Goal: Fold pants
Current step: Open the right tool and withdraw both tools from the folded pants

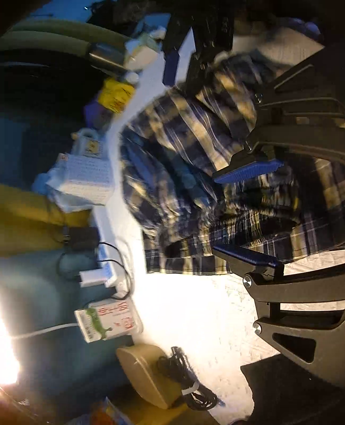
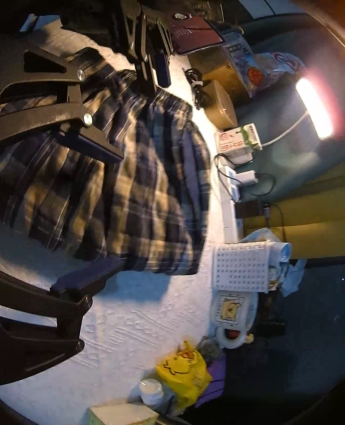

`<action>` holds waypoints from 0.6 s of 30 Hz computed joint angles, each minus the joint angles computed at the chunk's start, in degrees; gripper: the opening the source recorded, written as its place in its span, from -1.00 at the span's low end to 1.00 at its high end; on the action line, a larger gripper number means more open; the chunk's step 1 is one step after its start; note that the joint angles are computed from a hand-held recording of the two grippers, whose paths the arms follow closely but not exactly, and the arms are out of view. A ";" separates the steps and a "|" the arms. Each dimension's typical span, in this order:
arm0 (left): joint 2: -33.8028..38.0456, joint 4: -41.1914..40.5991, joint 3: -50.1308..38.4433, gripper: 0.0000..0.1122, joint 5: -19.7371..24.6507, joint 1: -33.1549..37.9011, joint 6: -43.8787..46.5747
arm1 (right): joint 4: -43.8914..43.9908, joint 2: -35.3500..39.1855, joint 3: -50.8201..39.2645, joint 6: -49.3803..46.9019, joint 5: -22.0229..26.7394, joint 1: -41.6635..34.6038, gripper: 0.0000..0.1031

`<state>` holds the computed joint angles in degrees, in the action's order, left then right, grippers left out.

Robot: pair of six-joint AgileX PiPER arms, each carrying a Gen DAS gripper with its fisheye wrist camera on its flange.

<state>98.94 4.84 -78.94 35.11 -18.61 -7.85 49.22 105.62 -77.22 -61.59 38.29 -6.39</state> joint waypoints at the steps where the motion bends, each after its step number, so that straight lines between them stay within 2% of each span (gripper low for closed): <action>1: 0.82 2.23 -0.46 -0.15 0.57 -0.26 -1.88 | -0.06 0.49 -0.18 -0.25 0.28 -0.15 0.40; 9: 2.13 5.23 -0.47 -0.04 0.58 1.88 -3.66 | -4.73 2.70 1.06 -0.96 0.41 -0.12 0.40; 18: 1.93 4.65 -0.24 -0.01 0.18 3.34 -3.71 | -4.39 -1.83 8.33 -8.18 -1.42 -3.04 0.39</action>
<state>100.87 9.49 -79.18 35.29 -15.28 -11.56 44.83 103.78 -68.89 -69.77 36.87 -9.44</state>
